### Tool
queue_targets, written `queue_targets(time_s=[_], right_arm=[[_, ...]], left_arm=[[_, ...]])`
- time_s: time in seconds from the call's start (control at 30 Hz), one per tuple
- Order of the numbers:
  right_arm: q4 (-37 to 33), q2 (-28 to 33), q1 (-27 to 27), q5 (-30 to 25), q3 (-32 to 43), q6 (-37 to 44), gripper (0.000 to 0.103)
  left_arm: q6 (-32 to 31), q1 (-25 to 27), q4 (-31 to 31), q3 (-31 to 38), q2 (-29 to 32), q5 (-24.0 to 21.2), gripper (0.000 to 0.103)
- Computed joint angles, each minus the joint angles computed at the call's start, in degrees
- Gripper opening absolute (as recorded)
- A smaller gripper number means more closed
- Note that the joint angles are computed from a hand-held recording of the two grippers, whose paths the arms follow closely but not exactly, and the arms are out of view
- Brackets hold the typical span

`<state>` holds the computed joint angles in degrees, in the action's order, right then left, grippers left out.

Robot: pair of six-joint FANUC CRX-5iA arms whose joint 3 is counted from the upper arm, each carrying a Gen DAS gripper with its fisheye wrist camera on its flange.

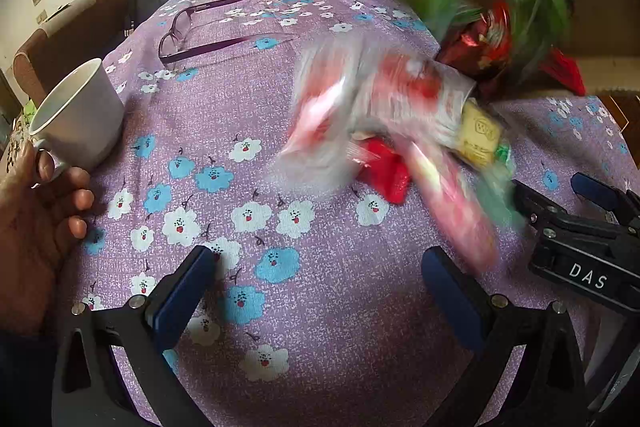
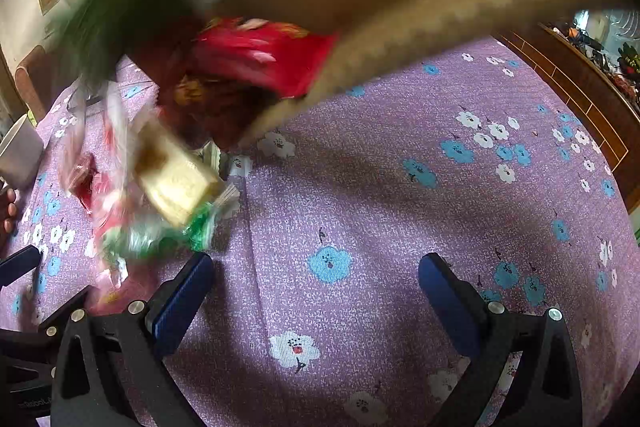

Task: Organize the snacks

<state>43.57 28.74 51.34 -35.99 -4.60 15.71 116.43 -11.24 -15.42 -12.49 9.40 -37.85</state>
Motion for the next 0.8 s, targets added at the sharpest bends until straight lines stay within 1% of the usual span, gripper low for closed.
queue_targets(time_s=[0.2, 0.8], right_arm=[[-0.3, 0.5, 0.1, -0.3, 0.9, 0.5, 0.102], [0.0, 0.3, 0.0, 0.0, 0.4, 0.1, 0.103]], left_arm=[[0.0, 0.0, 0.0, 0.0, 0.0, 0.0, 0.103], [0.1, 0.0, -0.1, -0.1, 0.0, 0.0, 0.103]])
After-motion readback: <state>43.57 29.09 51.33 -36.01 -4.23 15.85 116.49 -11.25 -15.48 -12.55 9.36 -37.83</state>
